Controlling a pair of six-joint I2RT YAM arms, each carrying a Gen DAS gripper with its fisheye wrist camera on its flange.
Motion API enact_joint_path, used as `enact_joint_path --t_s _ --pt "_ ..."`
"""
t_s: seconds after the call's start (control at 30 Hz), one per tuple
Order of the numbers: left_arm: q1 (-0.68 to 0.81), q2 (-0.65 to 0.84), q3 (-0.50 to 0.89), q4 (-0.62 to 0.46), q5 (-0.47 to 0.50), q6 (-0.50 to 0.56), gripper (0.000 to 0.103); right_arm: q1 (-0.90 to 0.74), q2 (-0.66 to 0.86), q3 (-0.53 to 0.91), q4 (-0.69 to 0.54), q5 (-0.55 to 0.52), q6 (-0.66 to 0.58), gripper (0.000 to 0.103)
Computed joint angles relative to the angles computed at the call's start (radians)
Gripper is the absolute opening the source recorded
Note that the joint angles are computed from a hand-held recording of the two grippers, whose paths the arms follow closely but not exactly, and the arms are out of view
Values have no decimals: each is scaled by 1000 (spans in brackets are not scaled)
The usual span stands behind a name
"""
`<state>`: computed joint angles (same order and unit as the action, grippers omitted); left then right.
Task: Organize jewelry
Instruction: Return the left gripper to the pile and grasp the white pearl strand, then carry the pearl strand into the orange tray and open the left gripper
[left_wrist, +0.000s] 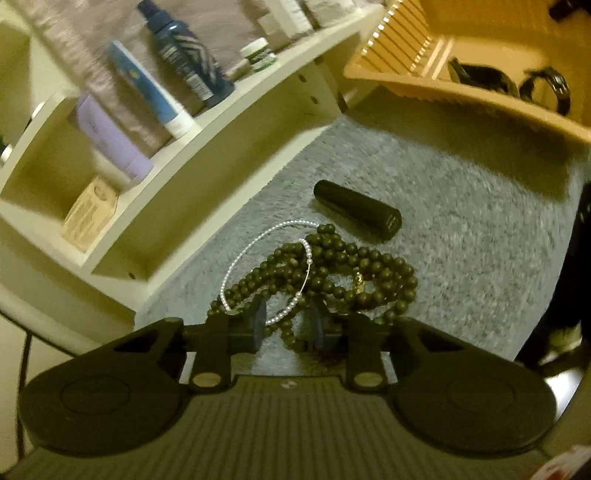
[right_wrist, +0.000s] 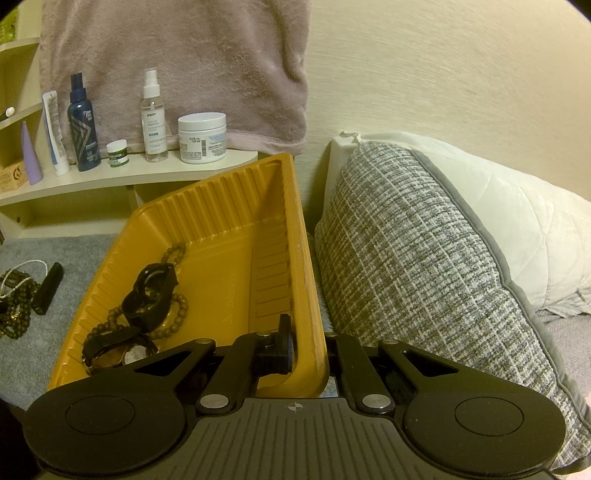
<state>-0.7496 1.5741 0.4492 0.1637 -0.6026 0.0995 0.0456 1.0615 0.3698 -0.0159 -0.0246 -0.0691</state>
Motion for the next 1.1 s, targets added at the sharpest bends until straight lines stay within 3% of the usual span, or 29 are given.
enact_joint_path --t_s 0.17,0.33,0.77,1.1 --pt "23 7 26 -41 34 102 14 1 -1 0 0 1 2 4" --pt "41 12 46 -76 56 132 2 2 -1 1 -2 2 2 4" --pt "55 -152 106 -207 39 200 2 5 -5 2 -6 3 3 4" --pt "74 -275 220 -306 97 245 2 7 -7 2 -6 5 3 4"
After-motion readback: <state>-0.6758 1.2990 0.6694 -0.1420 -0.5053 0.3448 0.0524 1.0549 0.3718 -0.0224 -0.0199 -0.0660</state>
